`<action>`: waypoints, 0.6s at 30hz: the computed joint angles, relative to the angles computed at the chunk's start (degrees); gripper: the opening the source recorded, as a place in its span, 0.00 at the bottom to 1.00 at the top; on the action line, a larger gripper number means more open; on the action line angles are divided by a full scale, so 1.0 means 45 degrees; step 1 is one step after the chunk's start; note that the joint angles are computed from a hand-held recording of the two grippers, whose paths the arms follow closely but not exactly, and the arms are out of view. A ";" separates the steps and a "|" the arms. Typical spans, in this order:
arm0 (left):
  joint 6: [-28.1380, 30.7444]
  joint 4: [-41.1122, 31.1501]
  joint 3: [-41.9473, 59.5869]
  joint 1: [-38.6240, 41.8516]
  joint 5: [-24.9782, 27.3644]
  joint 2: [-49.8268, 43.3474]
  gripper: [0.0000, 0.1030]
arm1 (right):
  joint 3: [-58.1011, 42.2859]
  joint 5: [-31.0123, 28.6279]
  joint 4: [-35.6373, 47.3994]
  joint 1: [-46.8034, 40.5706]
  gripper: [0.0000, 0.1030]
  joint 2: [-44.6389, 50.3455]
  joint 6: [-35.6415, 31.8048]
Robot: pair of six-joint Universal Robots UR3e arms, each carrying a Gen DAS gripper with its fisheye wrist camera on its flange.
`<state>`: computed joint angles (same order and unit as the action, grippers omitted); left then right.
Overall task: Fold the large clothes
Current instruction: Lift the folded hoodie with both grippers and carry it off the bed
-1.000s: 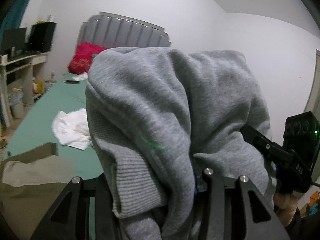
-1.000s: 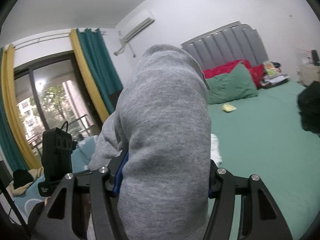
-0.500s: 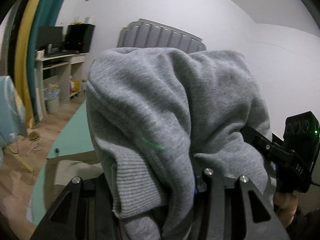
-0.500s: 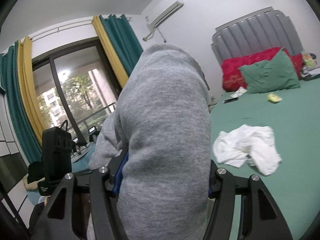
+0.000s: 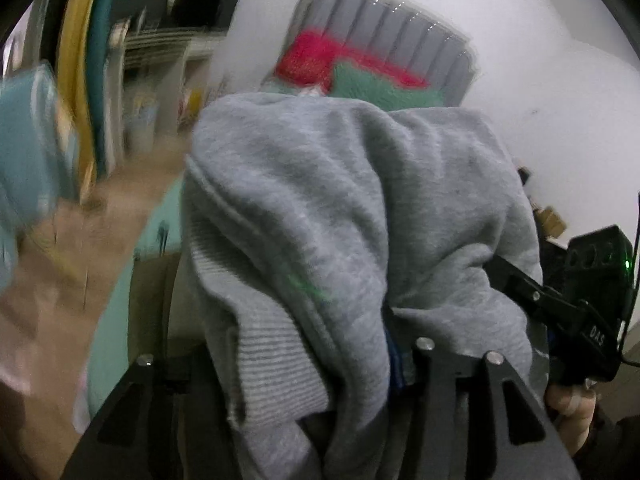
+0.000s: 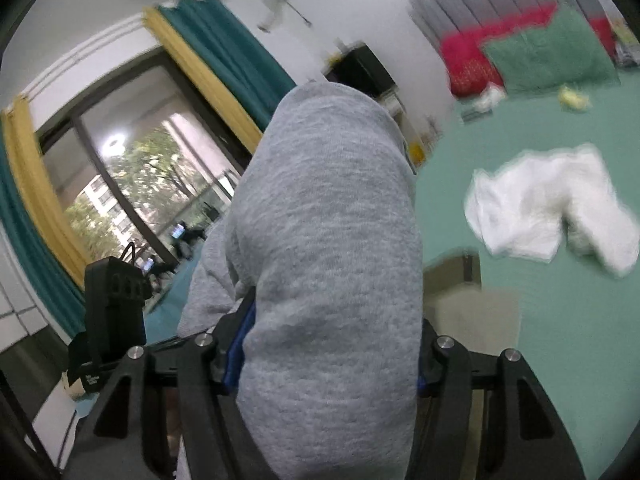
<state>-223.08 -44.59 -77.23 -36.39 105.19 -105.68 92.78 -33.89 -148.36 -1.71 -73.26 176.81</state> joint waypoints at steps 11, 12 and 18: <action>-0.0591 0.1781 -0.2689 0.0970 -0.0806 -0.0672 0.74 | -0.0809 -0.2327 0.0460 0.0581 0.72 0.2250 -0.1357; -0.0810 0.1321 -0.2352 0.0742 -0.0478 -0.0688 0.74 | -0.1043 -0.2351 0.0701 0.0490 0.72 0.2313 -0.1379; -0.1906 0.0384 -0.2073 -0.0722 0.1612 0.0501 0.74 | 0.0941 -0.2183 0.1332 -0.0643 0.73 -0.0449 -0.3464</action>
<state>-231.66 -42.86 -86.56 -39.64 112.44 -103.43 97.02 -43.72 -142.37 -4.60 -75.28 161.22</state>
